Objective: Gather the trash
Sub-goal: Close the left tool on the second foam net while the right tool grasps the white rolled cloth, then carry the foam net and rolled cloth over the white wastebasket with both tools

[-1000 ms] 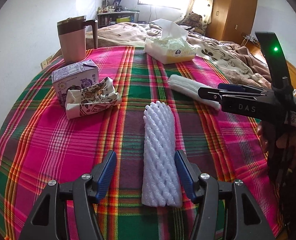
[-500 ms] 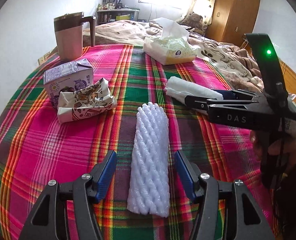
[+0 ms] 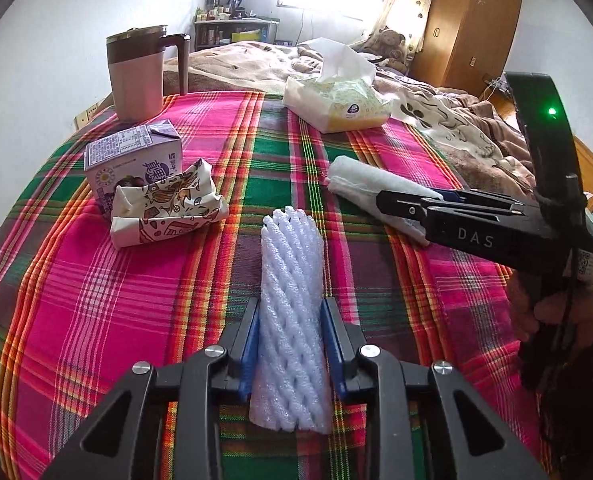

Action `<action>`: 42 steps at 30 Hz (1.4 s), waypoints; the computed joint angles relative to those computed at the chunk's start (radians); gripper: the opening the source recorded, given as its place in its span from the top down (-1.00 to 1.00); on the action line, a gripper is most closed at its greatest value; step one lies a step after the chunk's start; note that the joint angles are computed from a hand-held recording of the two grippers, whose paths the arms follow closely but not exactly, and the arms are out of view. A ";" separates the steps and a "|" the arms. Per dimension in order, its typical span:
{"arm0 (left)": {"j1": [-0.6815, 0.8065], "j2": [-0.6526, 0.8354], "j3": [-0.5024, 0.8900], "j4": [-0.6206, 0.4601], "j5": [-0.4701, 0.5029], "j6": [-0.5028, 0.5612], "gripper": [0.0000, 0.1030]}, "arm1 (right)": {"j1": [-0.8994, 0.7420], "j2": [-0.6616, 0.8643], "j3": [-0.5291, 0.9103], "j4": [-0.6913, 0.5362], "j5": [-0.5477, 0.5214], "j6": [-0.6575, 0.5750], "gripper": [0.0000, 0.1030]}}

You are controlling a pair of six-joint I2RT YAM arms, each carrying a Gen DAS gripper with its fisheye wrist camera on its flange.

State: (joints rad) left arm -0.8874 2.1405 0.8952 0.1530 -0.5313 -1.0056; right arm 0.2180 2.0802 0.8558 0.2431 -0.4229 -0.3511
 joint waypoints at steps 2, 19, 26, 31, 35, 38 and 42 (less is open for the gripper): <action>-0.004 -0.004 -0.002 -0.002 -0.009 -0.004 0.47 | 0.005 -0.009 -0.017 0.018 0.006 -0.005 0.54; -0.058 -0.061 -0.012 -0.049 -0.074 -0.047 0.48 | -0.062 -0.102 -0.132 0.074 -0.051 0.016 0.68; -0.108 -0.105 0.005 -0.109 -0.133 -0.063 0.48 | -0.129 -0.203 -0.222 0.098 -0.108 0.021 0.68; -0.149 -0.127 0.034 -0.155 -0.169 -0.071 0.48 | -0.200 -0.287 -0.284 0.097 -0.154 0.011 0.68; -0.179 -0.137 0.062 -0.184 -0.194 -0.065 0.48 | -0.262 -0.349 -0.333 0.096 -0.185 -0.001 0.68; -0.202 -0.139 0.088 -0.204 -0.212 -0.058 0.48 | -0.309 -0.387 -0.355 0.085 -0.209 -0.012 0.68; -0.233 -0.130 0.138 -0.234 -0.235 -0.047 0.48 | -0.381 -0.437 -0.390 0.072 -0.240 -0.038 0.68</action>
